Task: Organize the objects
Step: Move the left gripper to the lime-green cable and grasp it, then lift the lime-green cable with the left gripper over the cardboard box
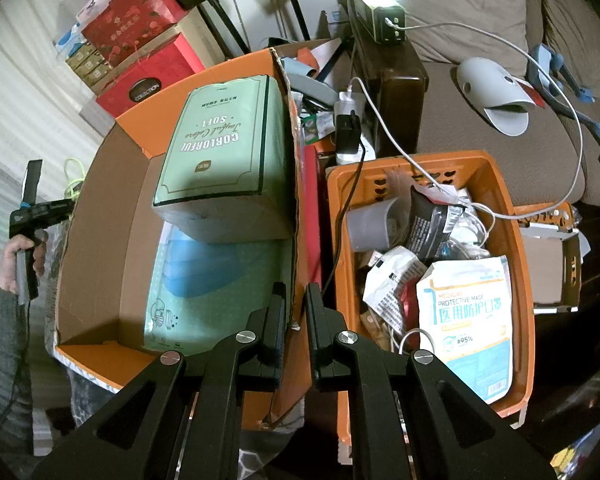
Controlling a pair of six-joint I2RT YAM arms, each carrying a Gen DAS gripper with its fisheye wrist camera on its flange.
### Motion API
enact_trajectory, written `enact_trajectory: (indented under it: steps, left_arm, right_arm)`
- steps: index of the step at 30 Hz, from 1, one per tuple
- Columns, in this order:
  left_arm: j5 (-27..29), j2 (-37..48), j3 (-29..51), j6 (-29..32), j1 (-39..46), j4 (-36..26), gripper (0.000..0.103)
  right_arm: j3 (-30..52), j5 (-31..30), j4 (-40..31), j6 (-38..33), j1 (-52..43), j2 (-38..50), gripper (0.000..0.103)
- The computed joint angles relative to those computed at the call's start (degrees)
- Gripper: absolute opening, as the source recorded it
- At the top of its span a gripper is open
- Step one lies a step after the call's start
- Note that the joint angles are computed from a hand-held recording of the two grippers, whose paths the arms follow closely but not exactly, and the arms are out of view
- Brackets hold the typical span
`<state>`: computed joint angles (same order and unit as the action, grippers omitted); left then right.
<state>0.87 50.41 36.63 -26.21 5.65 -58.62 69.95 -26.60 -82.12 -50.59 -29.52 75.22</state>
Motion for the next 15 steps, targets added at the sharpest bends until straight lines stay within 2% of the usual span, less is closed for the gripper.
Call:
enact_trajectory:
  steps: [4,8,15]
  left_arm:
    - [1.40,-2.91,1.44,0.61,2.26,-1.69,0.012]
    - [4.29,-6.08,4.98,1.12,4.09,-4.94,0.011]
    - [2.57,-9.70,17.54,-2.77,-3.47,-11.84,0.010]
  right_arm:
    - [-0.01,-0.04,-0.01,-0.08,-0.10,0.00,0.009]
    - [0.06,-0.05,-0.09,0.03,-0.08,0.13,0.009]
    - [0.20,-0.09,-0.08,0.22,-0.05,0.10,0.009]
